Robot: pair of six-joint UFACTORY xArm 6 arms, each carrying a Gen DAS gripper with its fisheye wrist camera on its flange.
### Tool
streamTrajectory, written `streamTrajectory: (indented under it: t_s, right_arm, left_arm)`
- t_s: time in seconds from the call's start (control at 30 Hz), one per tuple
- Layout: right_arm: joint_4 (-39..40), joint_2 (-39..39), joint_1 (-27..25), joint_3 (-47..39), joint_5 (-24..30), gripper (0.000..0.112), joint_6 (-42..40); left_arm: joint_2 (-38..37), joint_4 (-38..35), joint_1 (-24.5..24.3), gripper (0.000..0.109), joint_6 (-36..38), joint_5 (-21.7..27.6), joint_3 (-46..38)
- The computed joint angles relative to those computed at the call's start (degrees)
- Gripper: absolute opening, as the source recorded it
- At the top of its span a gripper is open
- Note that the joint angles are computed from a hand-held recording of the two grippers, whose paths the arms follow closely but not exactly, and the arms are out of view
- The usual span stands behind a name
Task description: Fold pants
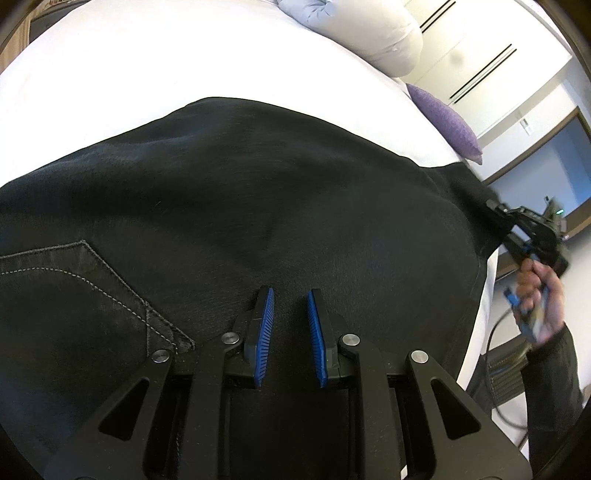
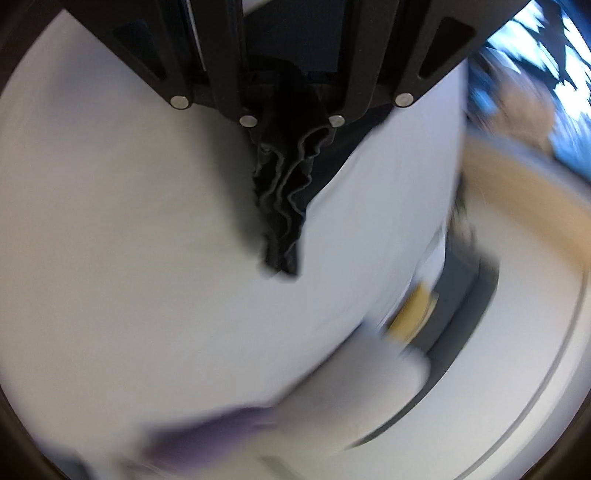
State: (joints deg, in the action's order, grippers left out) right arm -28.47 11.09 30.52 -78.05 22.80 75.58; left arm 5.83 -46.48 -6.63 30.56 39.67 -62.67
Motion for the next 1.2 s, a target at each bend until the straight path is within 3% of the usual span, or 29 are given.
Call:
streamTrajectory:
  t_s: [0.17, 0.27, 0.5, 0.53, 0.57, 0.63, 0.67, 0.73, 0.93, 1.1, 1.13, 1.17, 1.2]
  right_arm:
    - [-0.4, 15.6, 14.8, -24.2, 20.1, 0.008, -23.3]
    - [-0.1, 24.2, 18.0, -33.5, 28.3, 0.008, -28.1]
    - [-7.9, 26.4, 20.5, -35.9, 32.5, 0.009, -27.1]
    - [-9.2, 26.6, 21.2, -36.6, 33.5, 0.009, -27.3]
    - [-10.7, 26.6, 21.8, -36.9, 34.1, 0.009, -27.1]
    - [-13.2, 26.7, 23.0, -37.8, 35.0, 0.009, -26.8]
    - [-14.4, 26.9, 23.6, -38.5, 35.7, 0.009, -27.0]
    - [-17.0, 27.7, 25.2, -40.7, 37.2, 0.009, -27.4]
    - [-19.8, 32.4, 28.8, -48.7, 38.8, 0.009, -32.2]
    - [-18.8, 36.1, 30.4, -54.0, 38.8, 0.009, -34.9]
    - [-18.7, 36.8, 30.7, -55.1, 38.9, 0.009, -35.4]
    - [-18.5, 37.7, 30.9, -56.5, 39.0, 0.009, -36.0]
    - [-18.4, 38.6, 31.1, -57.9, 39.4, 0.009, -36.7]
  left_arm:
    - [0.2, -1.8, 0.8, 0.019, 1.1, 0.6, 0.0]
    - [0.4, -3.5, 1.7, 0.019, 2.1, 1.3, 0.0]
    - [0.3, -5.1, 3.9, 0.022, -0.3, 4.5, -1.2]
    - [0.5, -5.9, 4.4, 0.031, -1.2, 5.7, -1.8]
    - [0.7, -7.4, 5.0, 0.051, -1.5, 7.3, -2.5]
    - [0.7, -10.9, 6.2, 0.078, -1.6, 9.7, -3.4]
    - [0.5, -11.2, 6.5, 0.087, -2.4, 9.8, -3.8]
    - [1.1, -11.5, 7.4, 0.092, -3.9, 12.0, -5.8]
    - [8.3, -12.0, 11.4, 0.092, -10.5, 24.6, -14.8]
    - [11.3, -9.6, 12.9, 0.089, -12.2, 29.0, -19.5]
    - [11.8, -9.1, 13.2, 0.077, -12.4, 29.7, -20.5]
    - [12.4, -7.9, 13.4, 0.038, -12.5, 30.4, -21.7]
    - [13.0, -6.1, 13.3, 0.022, -12.6, 31.5, -23.1]
